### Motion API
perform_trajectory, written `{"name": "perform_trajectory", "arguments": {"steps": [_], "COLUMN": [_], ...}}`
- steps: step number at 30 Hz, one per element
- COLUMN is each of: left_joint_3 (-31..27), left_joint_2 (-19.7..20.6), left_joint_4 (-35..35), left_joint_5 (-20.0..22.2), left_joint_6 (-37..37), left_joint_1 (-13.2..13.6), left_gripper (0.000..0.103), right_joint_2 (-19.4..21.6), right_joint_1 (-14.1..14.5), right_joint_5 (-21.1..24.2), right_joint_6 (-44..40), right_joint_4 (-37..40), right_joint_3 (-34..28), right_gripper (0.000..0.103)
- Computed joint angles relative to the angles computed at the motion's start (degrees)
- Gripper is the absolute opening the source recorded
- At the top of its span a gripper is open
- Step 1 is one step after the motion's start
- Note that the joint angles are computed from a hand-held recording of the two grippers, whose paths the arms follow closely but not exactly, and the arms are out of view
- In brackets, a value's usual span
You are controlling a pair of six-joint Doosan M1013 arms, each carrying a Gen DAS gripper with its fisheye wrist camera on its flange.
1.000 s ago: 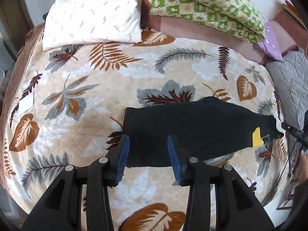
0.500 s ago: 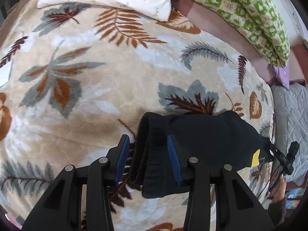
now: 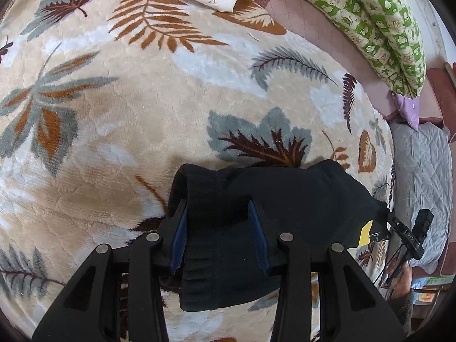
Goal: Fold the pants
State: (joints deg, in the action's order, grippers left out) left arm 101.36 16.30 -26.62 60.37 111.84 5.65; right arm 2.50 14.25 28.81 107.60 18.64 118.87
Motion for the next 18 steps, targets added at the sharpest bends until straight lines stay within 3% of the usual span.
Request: {"name": "perform_trajectory", "arguments": {"steps": [5, 8, 10, 12, 13, 14, 18], "left_joint_3": [0.06, 0.00, 0.05, 0.54, 0.81, 1.03, 1.76], "left_joint_2": [0.08, 0.18, 0.15, -0.28, -0.49, -0.59, -0.97], "left_joint_4": [0.11, 0.67, 0.74, 0.91, 0.96, 1.16, 2.98], "left_joint_5": [-0.05, -0.11, -0.47, -2.49, -3.40, -4.09, -5.35], "left_joint_6": [-0.28, -0.68, -1.02, -2.27, -2.88, -3.92, -6.05], "left_joint_1": [-0.01, -0.21, -0.25, -0.37, -0.40, -0.48, -1.35], "left_gripper": [0.039, 0.039, 0.039, 0.039, 0.039, 0.032, 0.023], "right_joint_2": [0.76, 0.86, 1.04, 1.17, 1.14, 1.59, 0.88], "right_joint_1": [0.19, -1.47, -0.97, -0.83, -0.91, -1.07, -0.93], "right_joint_5": [0.80, -0.04, 0.59, 1.10, 0.91, 2.44, 1.91], "right_joint_6": [4.45, -2.70, -2.52, -0.54, -0.12, 0.19, 3.52], "right_joint_4": [-1.26, 8.68, 5.09, 2.78, 2.37, 1.54, -2.29], "right_joint_3": [-0.28, 0.71, 0.08, -0.25, -0.13, -0.50, -0.19], "right_gripper": [0.056, 0.056, 0.053, 0.046, 0.031, 0.009, 0.008]}}
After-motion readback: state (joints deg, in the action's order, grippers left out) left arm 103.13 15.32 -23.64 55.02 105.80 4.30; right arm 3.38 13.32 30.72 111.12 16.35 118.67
